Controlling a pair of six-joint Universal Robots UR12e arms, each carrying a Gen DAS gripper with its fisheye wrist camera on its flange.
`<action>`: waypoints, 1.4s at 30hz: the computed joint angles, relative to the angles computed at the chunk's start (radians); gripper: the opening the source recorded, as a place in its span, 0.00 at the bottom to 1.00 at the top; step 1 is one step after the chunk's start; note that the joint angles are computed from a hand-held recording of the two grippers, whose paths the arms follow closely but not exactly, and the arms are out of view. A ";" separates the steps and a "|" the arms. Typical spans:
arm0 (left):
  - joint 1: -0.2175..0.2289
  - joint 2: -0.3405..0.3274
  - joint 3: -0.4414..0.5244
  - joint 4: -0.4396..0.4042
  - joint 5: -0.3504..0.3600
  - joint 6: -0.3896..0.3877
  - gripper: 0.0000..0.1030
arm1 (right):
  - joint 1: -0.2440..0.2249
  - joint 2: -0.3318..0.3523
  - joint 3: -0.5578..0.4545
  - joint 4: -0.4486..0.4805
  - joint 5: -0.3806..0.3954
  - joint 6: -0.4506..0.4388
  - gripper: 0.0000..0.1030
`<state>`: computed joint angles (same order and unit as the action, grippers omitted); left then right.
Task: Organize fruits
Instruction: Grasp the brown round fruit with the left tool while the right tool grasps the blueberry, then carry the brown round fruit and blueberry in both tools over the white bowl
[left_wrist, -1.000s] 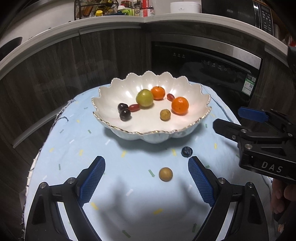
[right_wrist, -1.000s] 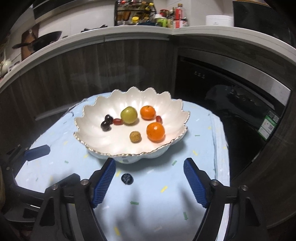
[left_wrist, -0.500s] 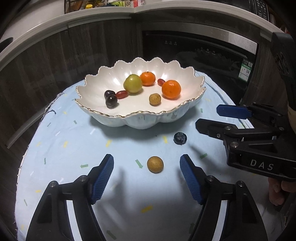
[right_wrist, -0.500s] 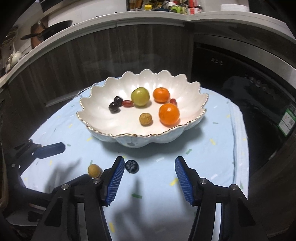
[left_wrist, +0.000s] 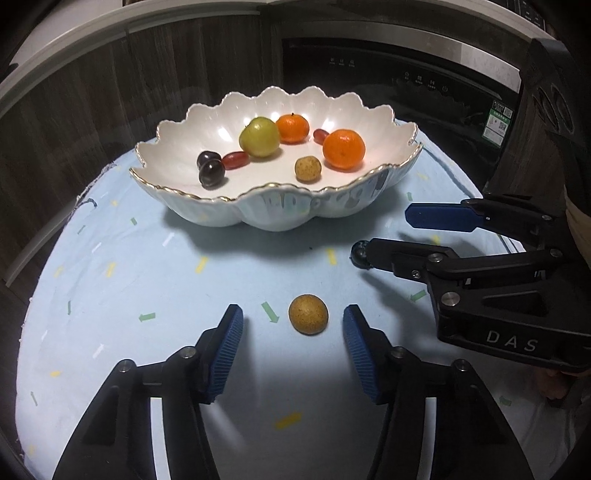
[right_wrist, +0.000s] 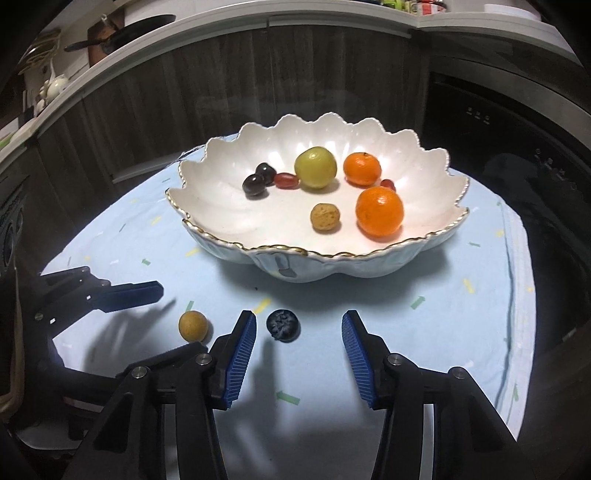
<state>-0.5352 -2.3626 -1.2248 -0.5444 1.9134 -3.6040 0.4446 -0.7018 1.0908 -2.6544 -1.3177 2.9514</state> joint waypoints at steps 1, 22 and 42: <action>0.001 0.000 0.000 -0.002 -0.005 -0.002 0.51 | 0.000 0.003 -0.005 0.006 0.003 -0.005 0.48; 0.006 -0.010 0.006 0.012 -0.041 0.022 0.23 | 0.009 0.034 -0.061 0.110 0.009 -0.061 0.24; 0.009 0.013 -0.014 0.043 -0.043 0.009 0.22 | 0.013 0.004 -0.024 0.054 -0.023 0.002 0.22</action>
<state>-0.5262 -2.3497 -1.2388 -0.5012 1.8709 -3.5952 0.4576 -0.6977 1.0664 -2.6005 -1.3405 2.9530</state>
